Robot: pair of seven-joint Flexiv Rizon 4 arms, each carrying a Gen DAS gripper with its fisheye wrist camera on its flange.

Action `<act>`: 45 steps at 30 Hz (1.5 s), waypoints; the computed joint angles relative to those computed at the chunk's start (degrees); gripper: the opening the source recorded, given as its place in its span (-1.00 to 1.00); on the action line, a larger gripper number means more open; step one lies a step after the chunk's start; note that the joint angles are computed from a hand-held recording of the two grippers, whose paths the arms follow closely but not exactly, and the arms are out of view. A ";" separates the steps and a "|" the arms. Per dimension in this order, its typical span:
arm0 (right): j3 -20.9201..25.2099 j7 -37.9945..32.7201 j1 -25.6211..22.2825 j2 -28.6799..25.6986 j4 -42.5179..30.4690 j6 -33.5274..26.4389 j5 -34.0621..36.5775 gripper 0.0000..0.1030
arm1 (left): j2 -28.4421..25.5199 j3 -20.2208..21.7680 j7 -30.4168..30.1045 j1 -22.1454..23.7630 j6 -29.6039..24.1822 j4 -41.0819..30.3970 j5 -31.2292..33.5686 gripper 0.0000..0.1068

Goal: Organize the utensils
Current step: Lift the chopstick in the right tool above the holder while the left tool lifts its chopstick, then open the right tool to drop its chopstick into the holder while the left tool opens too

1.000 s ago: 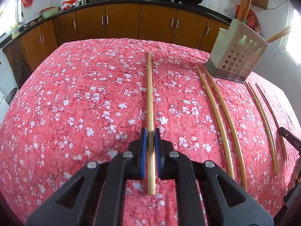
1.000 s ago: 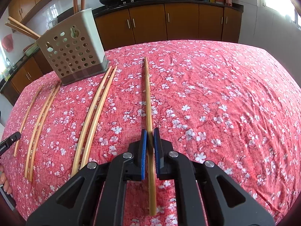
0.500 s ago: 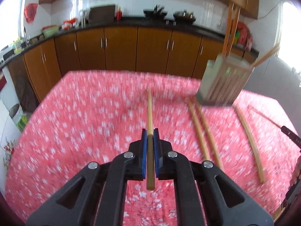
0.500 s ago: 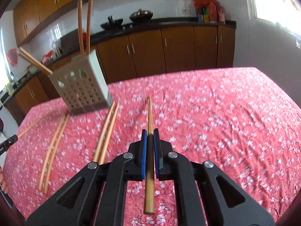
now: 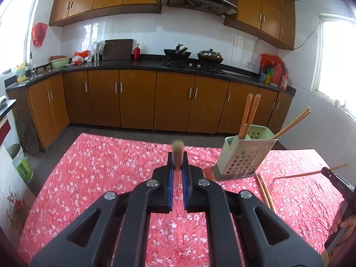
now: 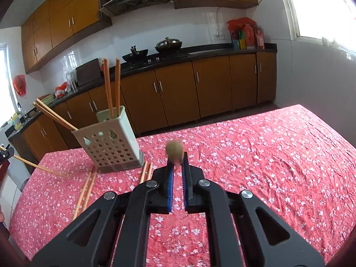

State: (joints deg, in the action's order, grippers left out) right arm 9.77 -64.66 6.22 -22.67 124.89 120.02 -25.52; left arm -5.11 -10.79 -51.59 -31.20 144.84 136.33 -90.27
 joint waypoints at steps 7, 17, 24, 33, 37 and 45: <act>4.28 8.09 -5.98 0.95 -2.06 2.90 -10.37 -0.86 | 1.29 -0.48 2.22 -0.59 0.73 -2.13 2.29 -0.86; 2.12 16.91 -4.29 1.75 -5.92 11.74 -17.43 -0.86 | -0.65 -0.12 -1.28 0.25 1.21 -8.41 14.23 -0.86; -1.15 10.97 3.52 1.01 -9.62 11.44 -8.95 -0.86 | -5.75 0.70 -2.62 2.17 4.96 -16.72 20.46 -0.86; -0.91 9.52 5.64 -2.76 -14.28 5.80 -7.40 -0.86 | -13.21 1.18 0.46 5.31 2.96 -24.52 20.84 -0.86; -0.53 7.86 6.47 -3.14 -15.01 3.30 -7.07 -0.85 | -14.60 1.24 0.97 6.57 -0.88 -25.37 18.65 -0.86; -0.51 4.49 7.39 -1.72 -14.03 2.96 -3.14 -0.28 | -13.51 2.18 -1.11 6.65 -1.15 -23.57 19.04 -0.71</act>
State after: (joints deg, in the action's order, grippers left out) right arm 9.26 -60.18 13.61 -24.40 110.86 122.98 -28.66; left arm -18.62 -8.61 -52.70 -24.55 143.68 112.76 -71.23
